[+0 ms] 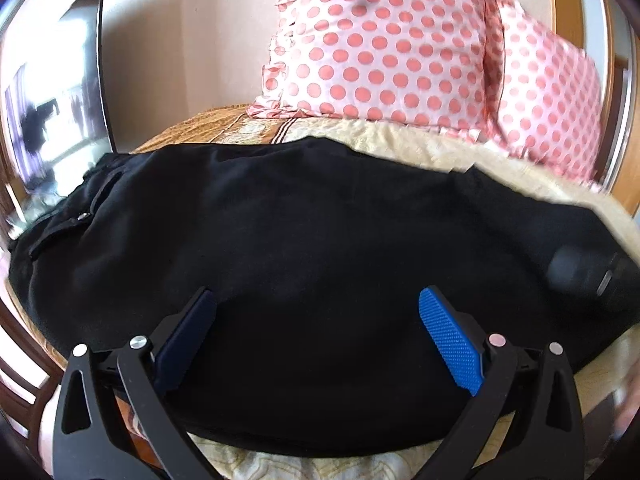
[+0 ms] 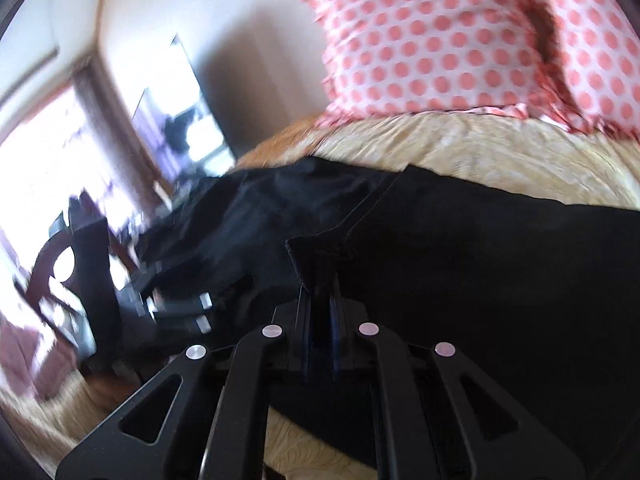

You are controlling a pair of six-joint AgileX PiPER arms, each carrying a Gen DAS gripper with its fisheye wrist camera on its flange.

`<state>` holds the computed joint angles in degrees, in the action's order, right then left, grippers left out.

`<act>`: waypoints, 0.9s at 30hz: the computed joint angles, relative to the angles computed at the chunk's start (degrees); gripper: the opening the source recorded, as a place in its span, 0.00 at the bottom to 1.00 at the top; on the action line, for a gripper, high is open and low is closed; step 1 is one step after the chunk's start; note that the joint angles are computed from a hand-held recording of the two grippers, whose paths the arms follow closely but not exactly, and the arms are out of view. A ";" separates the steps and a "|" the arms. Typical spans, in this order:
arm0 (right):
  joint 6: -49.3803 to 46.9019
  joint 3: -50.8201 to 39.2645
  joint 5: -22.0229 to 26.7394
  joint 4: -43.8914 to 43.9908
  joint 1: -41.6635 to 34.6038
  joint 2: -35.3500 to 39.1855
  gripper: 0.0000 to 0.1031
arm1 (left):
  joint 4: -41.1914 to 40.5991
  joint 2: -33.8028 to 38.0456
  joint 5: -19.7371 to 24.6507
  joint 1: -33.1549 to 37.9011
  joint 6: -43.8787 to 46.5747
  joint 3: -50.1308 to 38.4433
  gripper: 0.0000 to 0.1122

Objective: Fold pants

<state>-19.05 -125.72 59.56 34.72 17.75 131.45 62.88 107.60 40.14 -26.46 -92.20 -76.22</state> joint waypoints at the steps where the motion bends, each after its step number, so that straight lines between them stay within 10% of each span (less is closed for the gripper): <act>1: -1.59 1.01 0.43 -1.05 0.77 -0.40 0.07 | 1.69 -2.03 -1.23 0.44 -2.74 1.99 0.90; 13: -8.22 7.99 -4.77 1.61 0.78 -4.86 0.29 | 2.80 -15.48 13.31 6.11 -13.85 12.91 0.90; 20: 3.07 -1.98 -1.80 -19.08 6.16 1.38 0.29 | -3.84 -22.83 5.69 15.56 -15.05 19.82 0.90; 27: 2.51 -4.67 1.39 -12.84 3.51 3.22 0.30 | -12.21 -28.23 -11.90 30.09 -10.57 25.92 0.90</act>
